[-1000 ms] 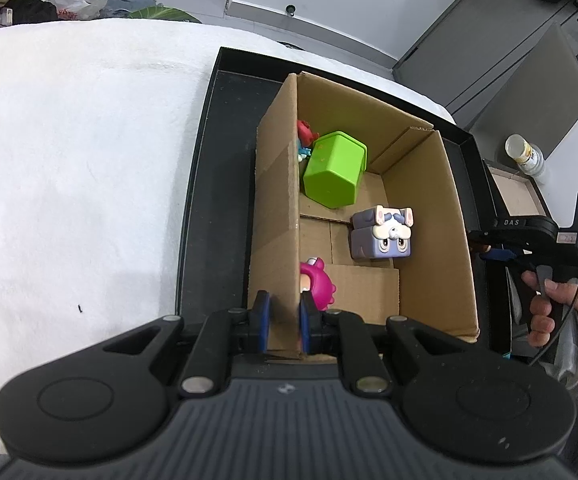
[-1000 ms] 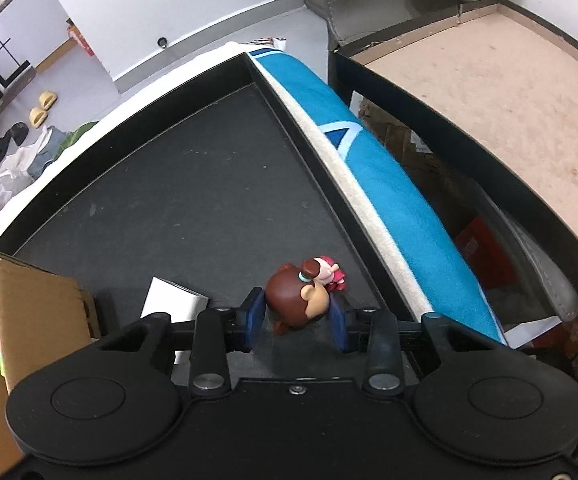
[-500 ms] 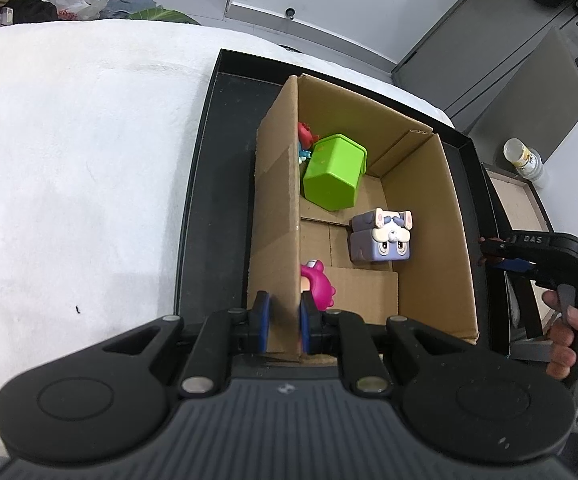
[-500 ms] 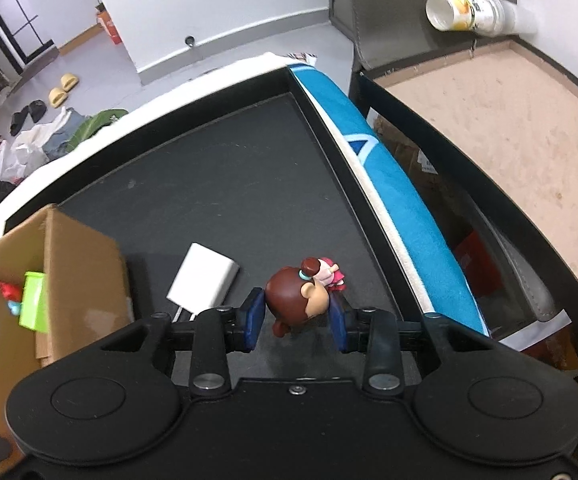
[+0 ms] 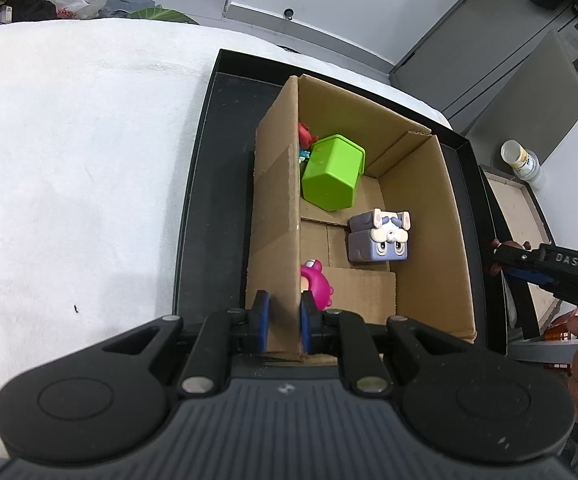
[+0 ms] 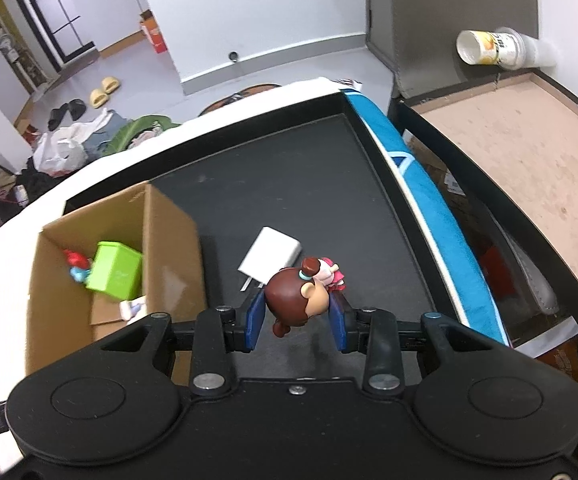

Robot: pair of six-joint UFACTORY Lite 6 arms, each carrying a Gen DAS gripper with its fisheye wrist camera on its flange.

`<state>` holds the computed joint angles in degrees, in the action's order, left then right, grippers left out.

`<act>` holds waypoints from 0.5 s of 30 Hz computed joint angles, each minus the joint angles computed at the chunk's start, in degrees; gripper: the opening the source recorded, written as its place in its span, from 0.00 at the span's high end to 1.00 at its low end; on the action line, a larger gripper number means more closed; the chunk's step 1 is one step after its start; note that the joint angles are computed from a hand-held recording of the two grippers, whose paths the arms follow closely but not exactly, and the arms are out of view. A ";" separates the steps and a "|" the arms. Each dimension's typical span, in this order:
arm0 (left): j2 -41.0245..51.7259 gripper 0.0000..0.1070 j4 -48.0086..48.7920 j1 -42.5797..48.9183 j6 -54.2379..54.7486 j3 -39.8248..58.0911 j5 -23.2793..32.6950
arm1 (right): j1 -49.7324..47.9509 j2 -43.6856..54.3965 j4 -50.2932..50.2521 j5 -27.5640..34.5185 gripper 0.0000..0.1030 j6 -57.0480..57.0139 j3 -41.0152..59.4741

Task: Organize rigid objects
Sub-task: 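Grasp the brown-haired doll with the right gripper and lift it, then carry the brown-haired doll over the box with the right gripper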

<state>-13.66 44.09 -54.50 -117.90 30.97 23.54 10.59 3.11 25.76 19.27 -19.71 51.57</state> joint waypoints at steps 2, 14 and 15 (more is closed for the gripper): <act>0.16 0.86 0.09 -0.19 -0.23 0.21 0.19 | 1.15 -1.84 -1.02 0.20 0.67 1.31 -0.71; -0.92 0.87 0.65 -0.76 -1.12 -0.26 0.69 | 9.19 -6.46 -9.74 0.74 0.67 13.31 -0.30; -1.15 0.87 0.53 -0.77 -1.03 -0.30 0.77 | 9.92 -6.57 -10.40 0.85 0.67 14.24 -0.01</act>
<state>-14.81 44.61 -55.26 -118.92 30.67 24.31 20.51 -3.47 15.36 20.13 -5.47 51.55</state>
